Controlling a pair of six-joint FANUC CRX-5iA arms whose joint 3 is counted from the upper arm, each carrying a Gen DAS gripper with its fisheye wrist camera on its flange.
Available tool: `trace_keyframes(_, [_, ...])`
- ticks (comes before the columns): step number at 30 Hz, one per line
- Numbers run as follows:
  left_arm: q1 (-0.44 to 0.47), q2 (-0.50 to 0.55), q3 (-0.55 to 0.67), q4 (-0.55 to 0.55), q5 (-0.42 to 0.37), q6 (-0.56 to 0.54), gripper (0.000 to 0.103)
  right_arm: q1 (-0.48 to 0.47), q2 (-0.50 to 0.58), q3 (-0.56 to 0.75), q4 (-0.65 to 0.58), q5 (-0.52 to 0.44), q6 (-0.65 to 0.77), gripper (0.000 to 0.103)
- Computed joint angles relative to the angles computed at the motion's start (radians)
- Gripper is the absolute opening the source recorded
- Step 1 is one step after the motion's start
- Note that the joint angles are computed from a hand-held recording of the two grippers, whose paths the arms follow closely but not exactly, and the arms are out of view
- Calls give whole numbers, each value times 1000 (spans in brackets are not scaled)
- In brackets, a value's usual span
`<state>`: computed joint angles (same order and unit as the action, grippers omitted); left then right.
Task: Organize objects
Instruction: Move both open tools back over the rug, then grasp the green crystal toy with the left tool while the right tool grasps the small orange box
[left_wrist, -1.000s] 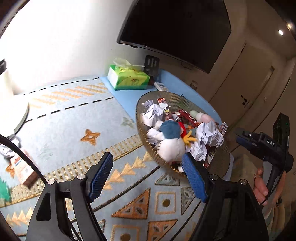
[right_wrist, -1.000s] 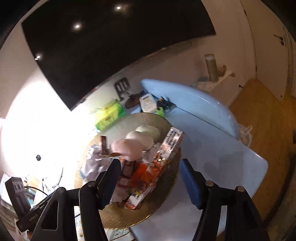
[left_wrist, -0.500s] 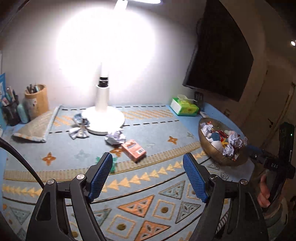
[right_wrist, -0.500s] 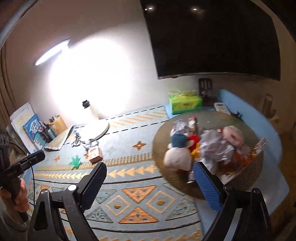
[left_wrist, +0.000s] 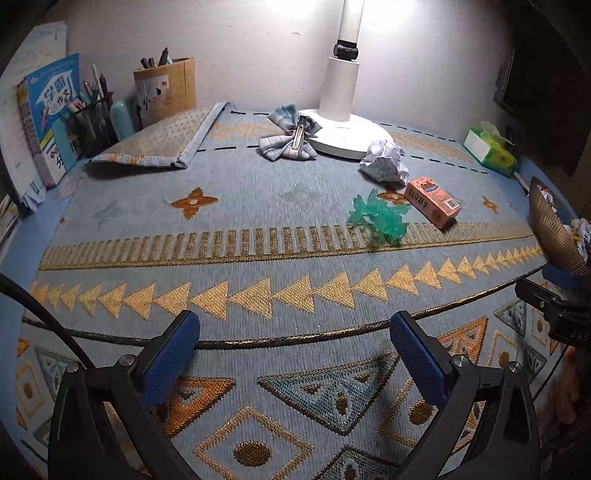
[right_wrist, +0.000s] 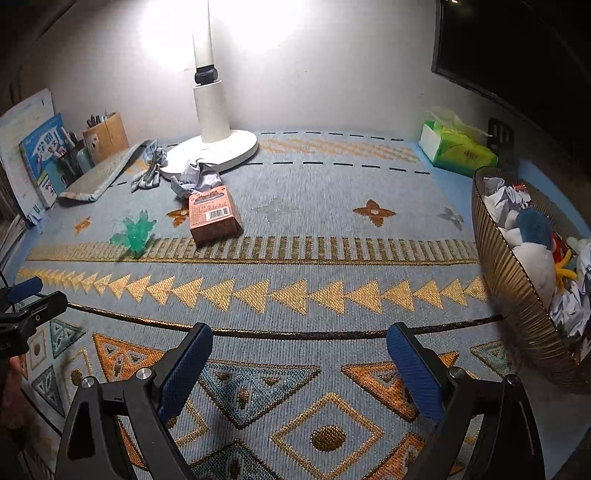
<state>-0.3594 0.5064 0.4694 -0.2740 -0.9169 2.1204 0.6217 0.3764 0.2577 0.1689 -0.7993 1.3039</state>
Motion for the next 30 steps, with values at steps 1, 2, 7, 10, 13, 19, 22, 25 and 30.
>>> trace_keyframes(1, [-7, 28, 41, -16, -51, 0, 103, -5, 6, 15, -24, -14, 16, 95])
trace_keyframes(2, [-12, 57, 88, -25, -104, -11, 103, -13, 14, 34, -52, -33, 35, 95])
trace_keyframes(7, [-1, 111, 188, 27, -117, -102, 103, -26, 63, 109, -71, -112, -2, 95])
trace_keyframes(10, [0, 162, 265, 48, -114, -146, 103, -17, 65, 100, -28, -107, -40, 95])
trace_keyframes(13, [-4, 214, 335, 59, -105, -194, 103, -8, 66, 93, -4, -109, -43, 95])
trace_keyframes(19, [9, 279, 408, 117, -133, -255, 102, 7, 62, 84, 11, -100, 0, 95])
trace_keyframes(22, [20, 258, 360, 152, -89, -265, 102, 14, 60, 74, 33, -91, -7, 95])
trace_keyframes(25, [22, 272, 385, 153, -97, -247, 102, 13, 72, 102, 2, -108, 48, 95])
trace_keyframes(30, [11, 323, 477, 122, -129, -244, 80, 6, 103, 164, -50, -151, 97, 95])
